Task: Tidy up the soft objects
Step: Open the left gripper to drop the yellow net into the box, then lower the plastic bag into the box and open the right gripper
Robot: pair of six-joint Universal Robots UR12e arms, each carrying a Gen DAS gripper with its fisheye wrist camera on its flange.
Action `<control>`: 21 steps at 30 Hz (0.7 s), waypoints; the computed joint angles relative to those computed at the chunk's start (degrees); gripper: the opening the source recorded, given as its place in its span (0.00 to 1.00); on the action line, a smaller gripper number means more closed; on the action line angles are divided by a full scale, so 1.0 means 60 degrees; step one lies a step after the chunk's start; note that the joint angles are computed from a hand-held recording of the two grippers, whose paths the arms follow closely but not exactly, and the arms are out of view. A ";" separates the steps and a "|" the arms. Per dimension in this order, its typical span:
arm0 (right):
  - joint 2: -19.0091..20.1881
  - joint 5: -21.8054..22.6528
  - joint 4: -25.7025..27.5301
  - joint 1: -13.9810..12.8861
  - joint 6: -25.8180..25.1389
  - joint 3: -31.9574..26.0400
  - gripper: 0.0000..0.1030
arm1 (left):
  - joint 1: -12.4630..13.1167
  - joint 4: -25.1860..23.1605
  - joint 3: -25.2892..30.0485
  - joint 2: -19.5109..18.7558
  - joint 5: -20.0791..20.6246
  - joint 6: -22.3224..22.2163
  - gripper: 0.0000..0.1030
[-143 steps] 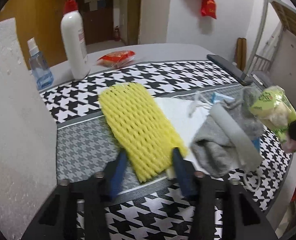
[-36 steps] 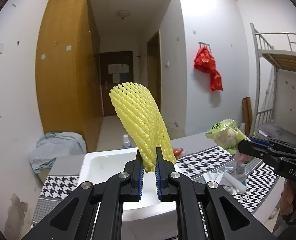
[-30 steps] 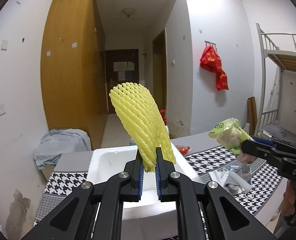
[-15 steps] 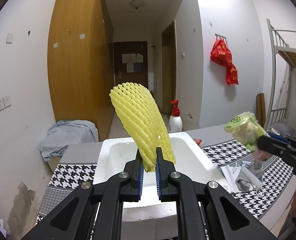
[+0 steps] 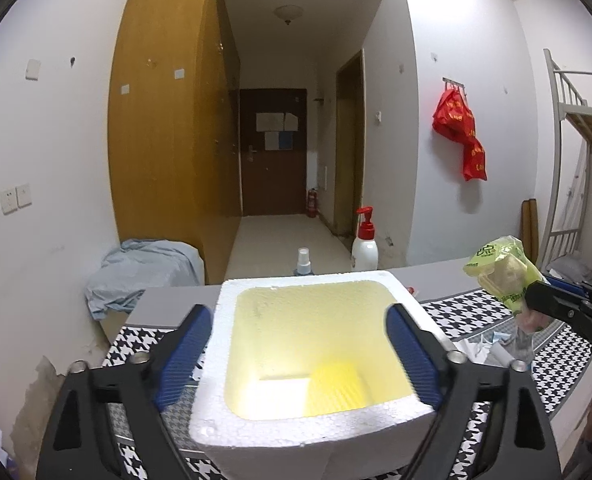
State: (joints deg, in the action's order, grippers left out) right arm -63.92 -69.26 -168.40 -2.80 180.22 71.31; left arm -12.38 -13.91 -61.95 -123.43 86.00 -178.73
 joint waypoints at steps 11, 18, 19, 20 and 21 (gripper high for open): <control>0.0107 0.0053 0.0108 0.0046 -0.0052 -0.0171 0.29 | 0.0001 0.0325 -0.0220 0.0138 0.0760 -0.0074 0.97; 0.0235 0.0171 0.0250 0.0113 -0.0133 -0.0414 0.29 | 0.0114 0.0696 -0.0444 0.0274 0.0913 -0.0230 0.98; 0.0260 0.0198 0.0276 0.0128 -0.0145 -0.0461 0.29 | 0.0133 0.0735 -0.0486 0.0295 0.0926 -0.0250 0.99; 0.0284 0.0223 0.0301 0.0141 -0.0155 -0.0501 0.29 | 0.0151 0.0758 -0.0524 0.0315 0.0942 -0.0262 0.99; 0.0318 0.0237 0.0341 0.0163 -0.0153 -0.0560 0.29 | 0.0160 0.0768 -0.0535 0.0317 0.0976 -0.0268 0.99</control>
